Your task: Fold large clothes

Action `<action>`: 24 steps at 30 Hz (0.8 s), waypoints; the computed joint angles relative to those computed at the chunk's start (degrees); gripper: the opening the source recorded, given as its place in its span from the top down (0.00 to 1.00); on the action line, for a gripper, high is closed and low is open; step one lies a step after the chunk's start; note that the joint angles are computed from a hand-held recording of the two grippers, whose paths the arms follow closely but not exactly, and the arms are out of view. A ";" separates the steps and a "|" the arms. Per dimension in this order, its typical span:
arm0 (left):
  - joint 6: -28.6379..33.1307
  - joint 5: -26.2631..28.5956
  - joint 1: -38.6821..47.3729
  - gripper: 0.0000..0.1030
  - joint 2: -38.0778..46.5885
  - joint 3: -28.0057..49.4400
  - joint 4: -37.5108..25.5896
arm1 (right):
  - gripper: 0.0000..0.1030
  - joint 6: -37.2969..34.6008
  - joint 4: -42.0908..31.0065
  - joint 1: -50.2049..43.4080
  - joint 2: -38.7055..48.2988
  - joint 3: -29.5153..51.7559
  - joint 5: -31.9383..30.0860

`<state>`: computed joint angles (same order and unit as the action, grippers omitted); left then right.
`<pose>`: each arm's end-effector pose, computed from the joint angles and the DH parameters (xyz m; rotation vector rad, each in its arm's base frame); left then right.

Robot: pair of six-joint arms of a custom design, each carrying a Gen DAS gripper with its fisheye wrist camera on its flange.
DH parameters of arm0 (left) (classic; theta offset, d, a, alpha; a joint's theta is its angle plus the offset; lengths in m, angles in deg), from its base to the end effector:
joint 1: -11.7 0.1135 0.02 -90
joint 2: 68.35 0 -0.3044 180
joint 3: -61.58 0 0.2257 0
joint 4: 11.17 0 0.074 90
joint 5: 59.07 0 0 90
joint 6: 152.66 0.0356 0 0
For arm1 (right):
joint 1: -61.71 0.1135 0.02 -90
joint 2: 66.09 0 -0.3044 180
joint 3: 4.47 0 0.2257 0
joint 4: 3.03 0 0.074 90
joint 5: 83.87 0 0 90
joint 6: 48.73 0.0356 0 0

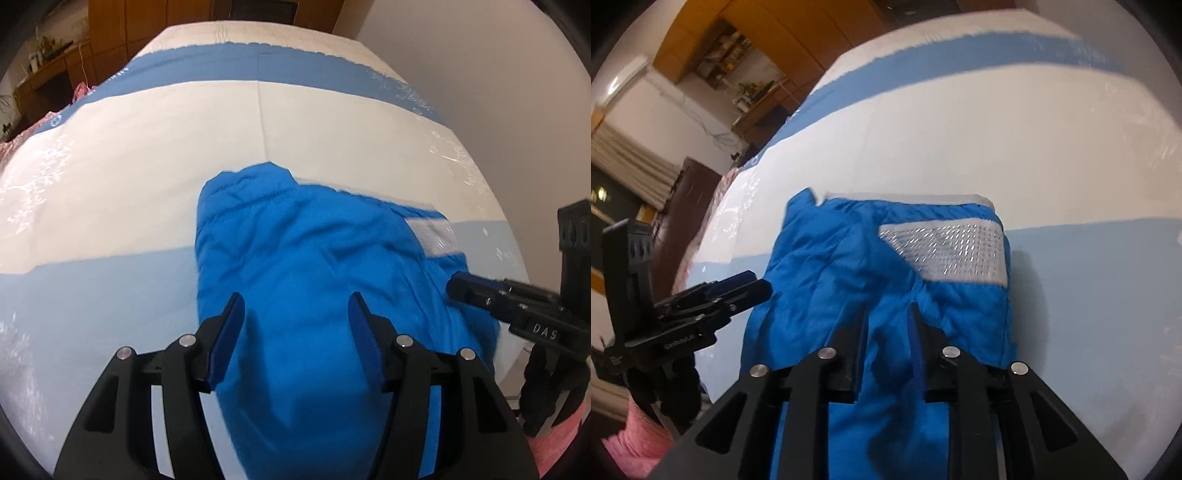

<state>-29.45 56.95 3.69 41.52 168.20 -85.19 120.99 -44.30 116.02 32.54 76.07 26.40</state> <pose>0.3663 -0.0673 0.2836 1.0439 2.5726 -0.5583 0.2054 0.2648 0.2520 0.6892 2.4838 0.4696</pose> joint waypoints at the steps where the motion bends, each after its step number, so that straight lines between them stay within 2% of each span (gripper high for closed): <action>1: 0.34 -0.03 0.35 0.44 -1.21 -1.42 0.18 | 0.78 0.28 -1.49 1.35 0.02 1.10 0.64; 3: 1.39 -0.22 1.72 0.44 -4.09 -4.94 0.67 | 0.78 1.67 -4.84 4.25 0.68 3.86 1.71; 10: 2.87 -1.37 4.13 0.43 -8.00 -14.40 4.57 | 0.79 7.92 -7.42 10.09 2.73 4.56 3.27; 16: 3.42 -1.85 4.48 0.40 -9.21 -19.80 9.97 | 0.79 9.89 -1.27 10.65 4.26 0.03 2.45; 24: 4.45 -2.24 4.19 0.39 -9.22 -22.76 14.47 | 0.81 10.43 7.35 10.64 5.41 -5.17 3.16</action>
<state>-25.00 54.71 7.89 32.30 145.44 -70.72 131.42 -36.95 126.66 37.96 70.90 29.57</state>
